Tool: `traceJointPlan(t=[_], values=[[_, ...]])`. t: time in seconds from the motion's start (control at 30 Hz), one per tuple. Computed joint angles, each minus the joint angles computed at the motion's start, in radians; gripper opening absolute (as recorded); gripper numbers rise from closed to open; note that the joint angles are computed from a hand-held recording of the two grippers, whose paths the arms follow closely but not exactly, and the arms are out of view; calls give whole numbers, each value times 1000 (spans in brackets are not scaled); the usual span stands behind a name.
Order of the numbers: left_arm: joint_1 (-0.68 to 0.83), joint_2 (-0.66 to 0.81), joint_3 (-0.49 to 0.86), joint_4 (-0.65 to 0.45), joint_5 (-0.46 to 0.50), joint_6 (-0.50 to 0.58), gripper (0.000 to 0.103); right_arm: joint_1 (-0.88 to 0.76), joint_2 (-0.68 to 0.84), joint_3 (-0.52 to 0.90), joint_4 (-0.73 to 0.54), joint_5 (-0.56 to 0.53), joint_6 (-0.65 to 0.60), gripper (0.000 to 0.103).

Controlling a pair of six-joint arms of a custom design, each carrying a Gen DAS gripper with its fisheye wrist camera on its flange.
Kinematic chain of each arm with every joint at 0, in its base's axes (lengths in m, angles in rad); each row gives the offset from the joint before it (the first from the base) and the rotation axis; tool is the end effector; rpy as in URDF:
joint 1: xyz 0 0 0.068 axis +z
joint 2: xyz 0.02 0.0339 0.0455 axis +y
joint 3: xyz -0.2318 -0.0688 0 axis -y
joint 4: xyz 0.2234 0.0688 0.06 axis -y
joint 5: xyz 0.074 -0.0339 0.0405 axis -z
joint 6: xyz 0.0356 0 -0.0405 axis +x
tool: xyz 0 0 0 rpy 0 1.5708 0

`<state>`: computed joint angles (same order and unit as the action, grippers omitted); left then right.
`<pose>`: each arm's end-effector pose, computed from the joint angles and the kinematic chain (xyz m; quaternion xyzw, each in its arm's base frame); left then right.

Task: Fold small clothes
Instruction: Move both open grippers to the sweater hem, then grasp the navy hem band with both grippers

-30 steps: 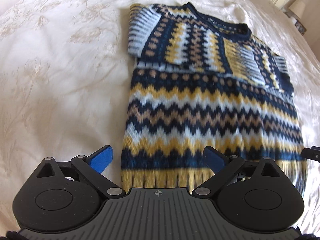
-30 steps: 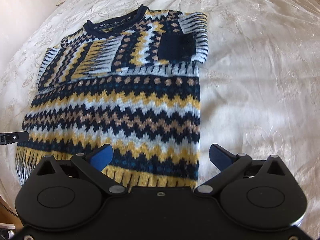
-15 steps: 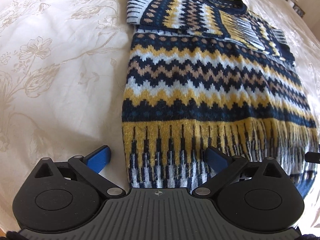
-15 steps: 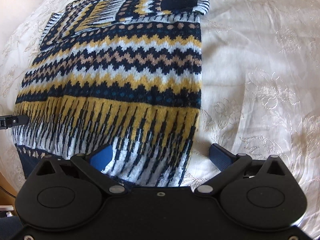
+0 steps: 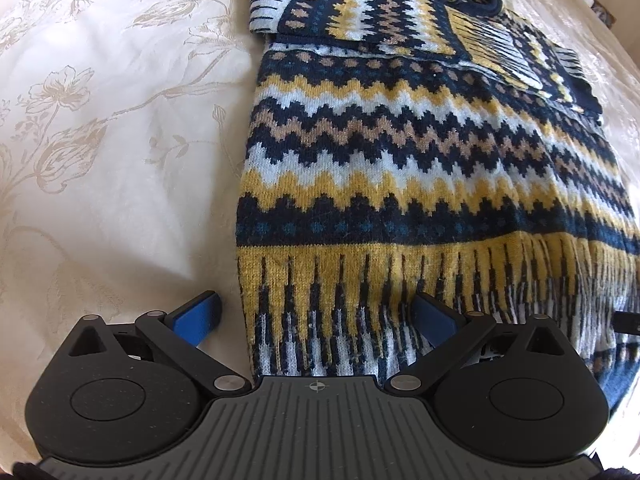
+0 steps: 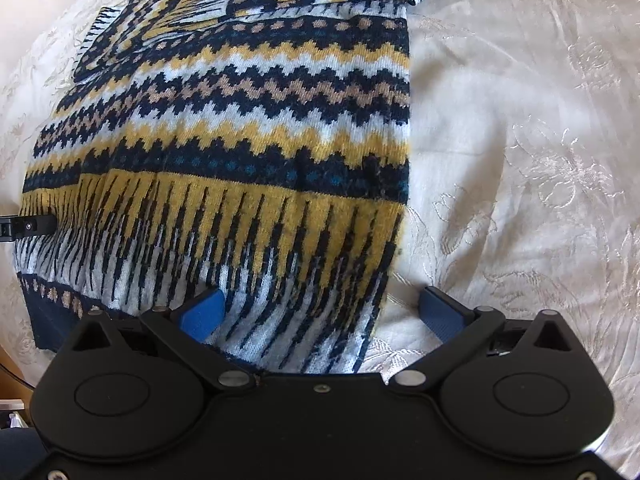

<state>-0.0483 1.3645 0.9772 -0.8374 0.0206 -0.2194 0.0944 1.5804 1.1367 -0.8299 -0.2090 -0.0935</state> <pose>0.2389 -0.0123 0.2085 -0.0824 0.9816 -0.0330 0.1693 0.2797 0.0339 0.1995 -0.1076 0.9778 0.1032 0.1472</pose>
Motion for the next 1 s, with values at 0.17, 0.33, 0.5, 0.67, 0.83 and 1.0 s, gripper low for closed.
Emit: traceJointPlan(t=[0.17,0.33,0.5,0.67,0.83,1.0], values=[[-22,1,-11,19,-29,-26,103,-10,3,-6,21,-11,-13,103],[-40,4,-20,38,-55,-52,103,-9,-45,-65,72,-12,-15,103],[-55,15,-21,56,-72,-67,103,-13,-94,-135,126,-18,-27,103],[-67,32,-22,89,-91,-76,103,-23,-146,-206,182,-33,-50,103],[-81,26,-35,107,-111,-94,103,-37,-180,-242,199,-47,-64,103],[-61,-5,-55,99,-81,-65,103,-78,-195,-244,181,-81,-115,103]])
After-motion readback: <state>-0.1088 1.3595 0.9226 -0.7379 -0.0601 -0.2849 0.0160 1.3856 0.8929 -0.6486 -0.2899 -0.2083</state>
